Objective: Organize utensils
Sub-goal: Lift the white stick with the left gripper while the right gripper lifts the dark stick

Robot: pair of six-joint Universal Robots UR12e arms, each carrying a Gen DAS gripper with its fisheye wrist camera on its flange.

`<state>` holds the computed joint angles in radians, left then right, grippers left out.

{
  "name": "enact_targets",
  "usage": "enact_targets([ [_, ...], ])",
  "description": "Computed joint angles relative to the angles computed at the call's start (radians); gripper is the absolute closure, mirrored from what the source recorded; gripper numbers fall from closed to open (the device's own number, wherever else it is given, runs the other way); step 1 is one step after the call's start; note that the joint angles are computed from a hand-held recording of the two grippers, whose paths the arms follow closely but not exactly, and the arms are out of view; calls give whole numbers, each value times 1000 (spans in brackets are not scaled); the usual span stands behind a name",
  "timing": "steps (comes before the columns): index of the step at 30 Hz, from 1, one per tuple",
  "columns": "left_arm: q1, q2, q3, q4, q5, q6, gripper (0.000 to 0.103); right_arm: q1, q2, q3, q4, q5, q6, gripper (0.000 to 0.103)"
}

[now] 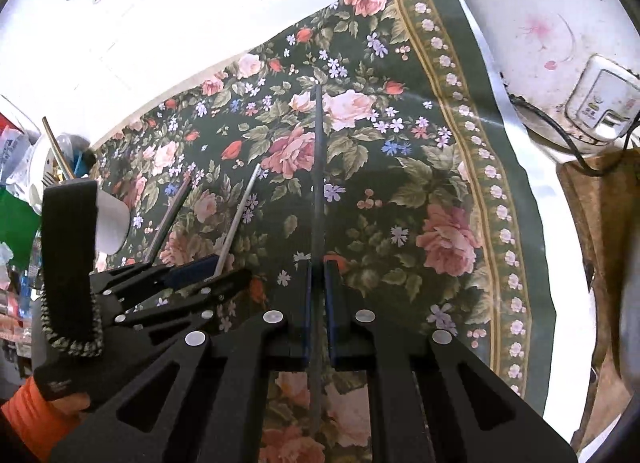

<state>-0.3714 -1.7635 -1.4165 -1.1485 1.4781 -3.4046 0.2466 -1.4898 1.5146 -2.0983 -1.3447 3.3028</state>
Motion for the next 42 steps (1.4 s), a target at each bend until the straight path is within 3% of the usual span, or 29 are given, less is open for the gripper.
enact_targets([
  [3,8,6,-7,-1,-12,4,99,-1,-5,3,-11,12,-3,97],
  [6,19,15,-16,0,-41,-27,100,1,-11,7,-28,16,-11,97],
  [12,11,68,-61,50,-8,-58,100,12,-20,7,-59,19,-27,97],
  [29,-30,197,-126,242,194,-81,100,69,-30,-28,-158,38,-73,98],
  [42,31,287,-160,331,222,-41,100,146,17,-124,-218,-34,-29,98],
])
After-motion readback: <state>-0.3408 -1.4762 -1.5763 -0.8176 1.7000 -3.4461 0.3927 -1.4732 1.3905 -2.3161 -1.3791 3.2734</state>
